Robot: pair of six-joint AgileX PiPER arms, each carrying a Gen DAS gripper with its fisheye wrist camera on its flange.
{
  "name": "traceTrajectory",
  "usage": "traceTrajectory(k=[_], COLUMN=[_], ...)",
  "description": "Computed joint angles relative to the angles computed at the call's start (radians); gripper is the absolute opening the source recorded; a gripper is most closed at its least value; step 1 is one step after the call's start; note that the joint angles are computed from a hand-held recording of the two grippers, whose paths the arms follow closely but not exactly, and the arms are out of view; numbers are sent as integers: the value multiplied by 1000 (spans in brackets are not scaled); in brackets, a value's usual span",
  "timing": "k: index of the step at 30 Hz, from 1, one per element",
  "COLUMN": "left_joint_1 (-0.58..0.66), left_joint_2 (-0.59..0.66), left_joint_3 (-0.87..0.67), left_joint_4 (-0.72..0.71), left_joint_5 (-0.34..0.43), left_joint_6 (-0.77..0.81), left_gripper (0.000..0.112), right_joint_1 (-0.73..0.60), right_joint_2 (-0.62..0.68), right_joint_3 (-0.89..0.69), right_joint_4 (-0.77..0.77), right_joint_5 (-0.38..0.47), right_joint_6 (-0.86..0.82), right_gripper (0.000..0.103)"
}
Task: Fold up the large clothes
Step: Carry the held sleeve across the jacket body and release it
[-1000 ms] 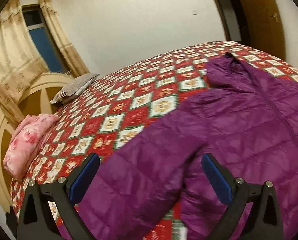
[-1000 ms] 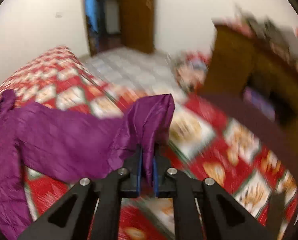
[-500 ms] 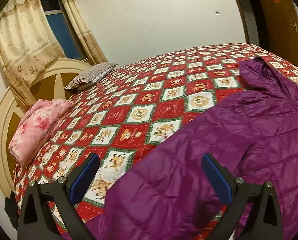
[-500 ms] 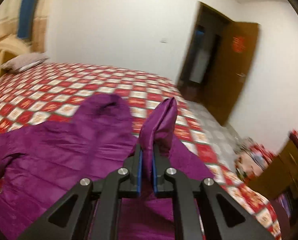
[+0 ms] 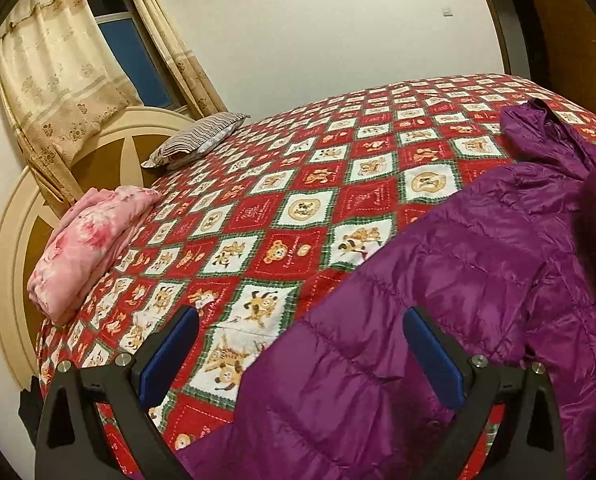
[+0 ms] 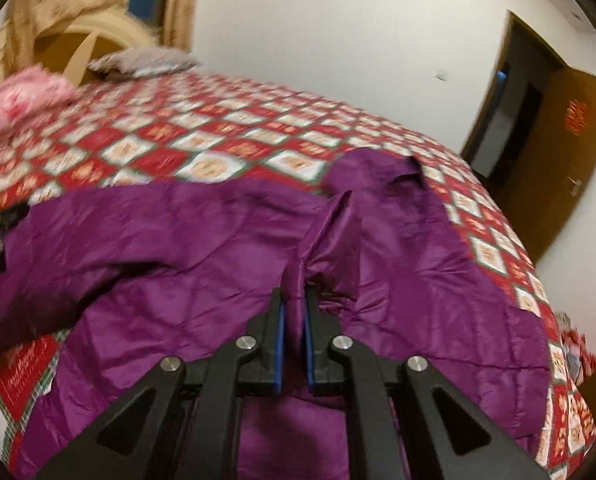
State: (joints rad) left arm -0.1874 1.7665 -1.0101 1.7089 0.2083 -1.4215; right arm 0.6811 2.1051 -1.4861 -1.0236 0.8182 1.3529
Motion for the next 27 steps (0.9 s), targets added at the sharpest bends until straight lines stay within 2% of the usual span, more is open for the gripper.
traceTrajectory(k=[2,4,5,6,9,11,14,16,17,18,19,21,24,27], left_joint_1=[-17,-43,-58,-77,-126,-156,-203,-261,-301,-331,-372,-436,-532,-534], left_joint_2=[-8,-19,-24,-25,-22,-21,-34,-36,-27,-11,26,100,265,347], left_joint_3=[3,6,7,3,-39,-73,-109,-132,-148,-170,-206,-262,-355,-356], left_joint_4=[-58,-92,-81,-87,-224,-312,-426,-471,-491,-529,-560,-521,-443,-444], left_joint_5=[5,17,32,56,123,165,180,195,202,209,231,302,499,555], left_joint_6=[48,71,53,47,134,186,261,280,289,322,342,296,270,281], left_gripper=[102,102,102,102,102,102,102,102,102,102,102,102,102,102], right_joint_1=[-8,-10,-7,6,33,46,2,-43,-85,-130,-195,-369,-561,-654], right_joint_2=[13,-2,-24,-54,-131,-217,-388,-467,-507,-537,-563,-612,-614,-552], right_joint_3=[6,35,61,94,162,245,411,486,525,554,584,664,732,735], right_joint_4=[50,97,126,117,126,38,-76,-126,-144,-141,-137,-180,-242,-231], right_joint_5=[-59,-122,-160,-185,-234,-256,-276,-235,-188,-160,-149,-166,-240,-368], right_joint_6=[-50,-102,-135,-131,-147,-50,122,207,247,267,292,402,511,462], right_gripper=[14,30,60,72,72,72,72,70,63,51,47,46,46,46])
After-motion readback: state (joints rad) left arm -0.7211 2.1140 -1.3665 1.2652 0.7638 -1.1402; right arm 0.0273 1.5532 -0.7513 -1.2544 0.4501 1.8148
